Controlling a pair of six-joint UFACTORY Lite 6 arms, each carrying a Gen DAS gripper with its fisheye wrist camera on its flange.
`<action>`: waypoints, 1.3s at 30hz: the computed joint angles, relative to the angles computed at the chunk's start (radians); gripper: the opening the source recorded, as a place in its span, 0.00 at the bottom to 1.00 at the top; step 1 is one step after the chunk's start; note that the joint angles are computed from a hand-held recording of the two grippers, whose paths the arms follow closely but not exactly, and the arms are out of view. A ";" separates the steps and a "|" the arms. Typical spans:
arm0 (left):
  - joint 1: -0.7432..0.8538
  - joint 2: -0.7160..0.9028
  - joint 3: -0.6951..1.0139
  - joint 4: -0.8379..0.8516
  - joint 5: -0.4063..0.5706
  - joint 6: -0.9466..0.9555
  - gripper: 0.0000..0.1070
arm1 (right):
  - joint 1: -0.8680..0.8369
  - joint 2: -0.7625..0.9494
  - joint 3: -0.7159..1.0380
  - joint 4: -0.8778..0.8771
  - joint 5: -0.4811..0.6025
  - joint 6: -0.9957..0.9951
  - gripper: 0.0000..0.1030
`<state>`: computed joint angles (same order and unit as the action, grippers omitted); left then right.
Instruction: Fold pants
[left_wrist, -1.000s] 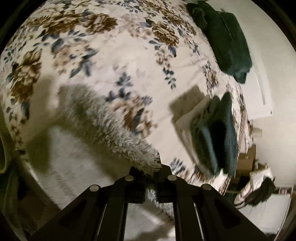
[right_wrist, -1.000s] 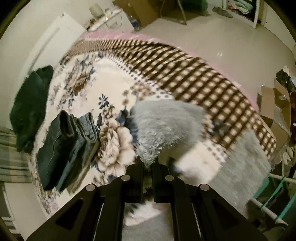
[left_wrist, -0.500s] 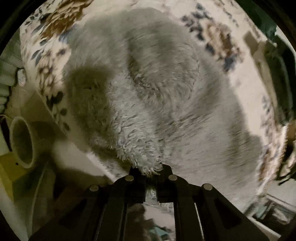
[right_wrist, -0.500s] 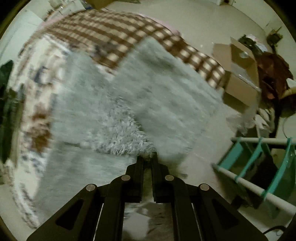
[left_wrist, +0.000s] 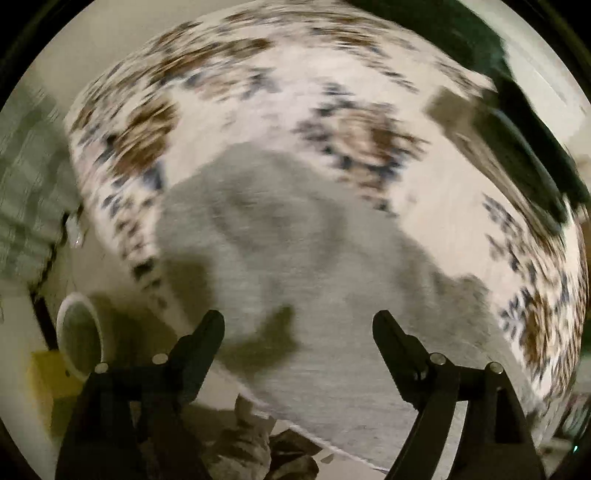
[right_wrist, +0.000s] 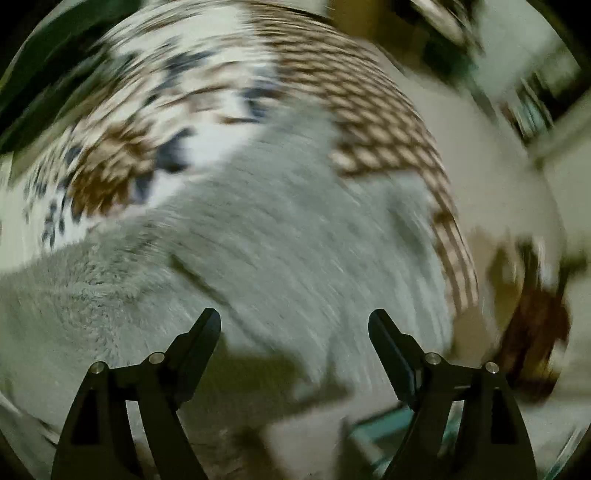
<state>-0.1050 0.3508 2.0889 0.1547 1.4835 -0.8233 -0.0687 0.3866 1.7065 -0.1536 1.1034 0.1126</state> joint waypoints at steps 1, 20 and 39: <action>-0.015 0.027 0.041 -0.001 0.010 0.014 0.76 | 0.040 0.029 0.004 -0.020 -0.035 -0.015 0.82; -0.278 0.166 0.099 -0.091 -0.001 -0.100 0.76 | -0.740 0.263 0.293 0.347 0.208 0.091 0.57; -0.275 0.094 -0.026 -0.105 -0.019 -0.102 0.76 | -0.648 -0.021 -0.046 0.459 0.052 0.064 0.05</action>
